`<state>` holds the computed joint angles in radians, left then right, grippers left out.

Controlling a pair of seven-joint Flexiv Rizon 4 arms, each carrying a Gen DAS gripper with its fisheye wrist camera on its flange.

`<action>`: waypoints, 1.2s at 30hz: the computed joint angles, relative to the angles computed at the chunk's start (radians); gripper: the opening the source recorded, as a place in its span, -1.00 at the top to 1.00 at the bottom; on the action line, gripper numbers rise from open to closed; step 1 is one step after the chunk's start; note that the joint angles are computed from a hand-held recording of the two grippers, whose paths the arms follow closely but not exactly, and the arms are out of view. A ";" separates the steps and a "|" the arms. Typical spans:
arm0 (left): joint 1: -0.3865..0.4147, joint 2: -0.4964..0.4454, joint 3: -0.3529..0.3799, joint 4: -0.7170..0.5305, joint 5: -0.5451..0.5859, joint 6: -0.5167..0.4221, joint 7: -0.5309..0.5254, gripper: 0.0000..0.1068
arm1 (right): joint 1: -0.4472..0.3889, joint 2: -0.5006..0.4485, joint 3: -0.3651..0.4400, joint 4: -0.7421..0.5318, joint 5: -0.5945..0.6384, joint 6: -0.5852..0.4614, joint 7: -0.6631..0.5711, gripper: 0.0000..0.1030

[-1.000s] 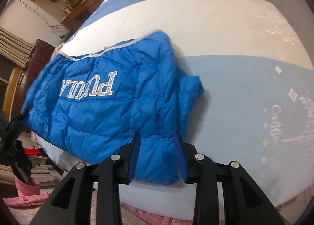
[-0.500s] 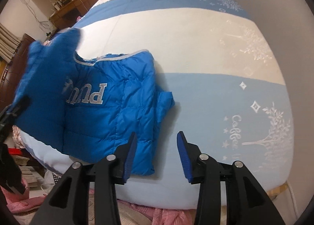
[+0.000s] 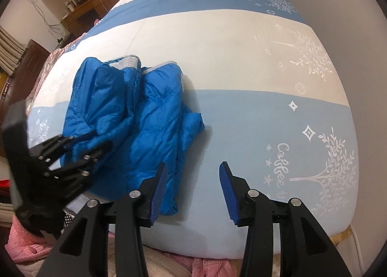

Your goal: Fold large clothes

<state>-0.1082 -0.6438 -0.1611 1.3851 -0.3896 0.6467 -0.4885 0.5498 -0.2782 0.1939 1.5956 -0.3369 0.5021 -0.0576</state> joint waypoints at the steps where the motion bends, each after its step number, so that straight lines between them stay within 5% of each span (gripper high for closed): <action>1: -0.003 -0.003 0.002 0.001 0.003 0.003 -0.003 0.35 | -0.002 0.001 0.001 0.005 0.002 0.007 -0.001 0.13; 7: 0.015 -0.024 -0.005 -0.033 -0.027 -0.061 -0.055 0.29 | -0.015 -0.004 0.004 0.035 0.031 0.071 -0.014 0.13; 16: 0.147 -0.030 -0.042 -0.171 -0.214 -0.449 -0.093 0.13 | -0.036 -0.005 -0.006 0.061 0.034 0.194 -0.035 -0.01; 20: 0.152 -0.018 -0.012 -0.193 -0.251 -0.386 -0.132 0.10 | -0.048 -0.035 -0.010 0.035 0.044 0.269 -0.088 -0.16; 24: 0.091 -0.076 0.066 -0.279 -0.099 -0.199 -0.254 0.13 | -0.056 -0.103 -0.016 -0.050 0.070 0.312 -0.174 -0.28; 30: 0.063 -0.186 0.087 -0.416 0.063 -0.195 -0.345 0.13 | -0.086 -0.225 -0.008 -0.199 0.188 0.348 -0.306 -0.42; 36: 0.082 -0.244 0.051 -0.492 0.067 -0.277 -0.344 0.13 | -0.134 -0.340 0.005 -0.301 0.307 0.410 -0.378 -0.52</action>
<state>-0.0259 -0.8879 -0.1097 0.8930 -0.3222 0.3696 -0.8325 0.4155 -0.6178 0.1991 1.2947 -0.0300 0.9120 -0.4352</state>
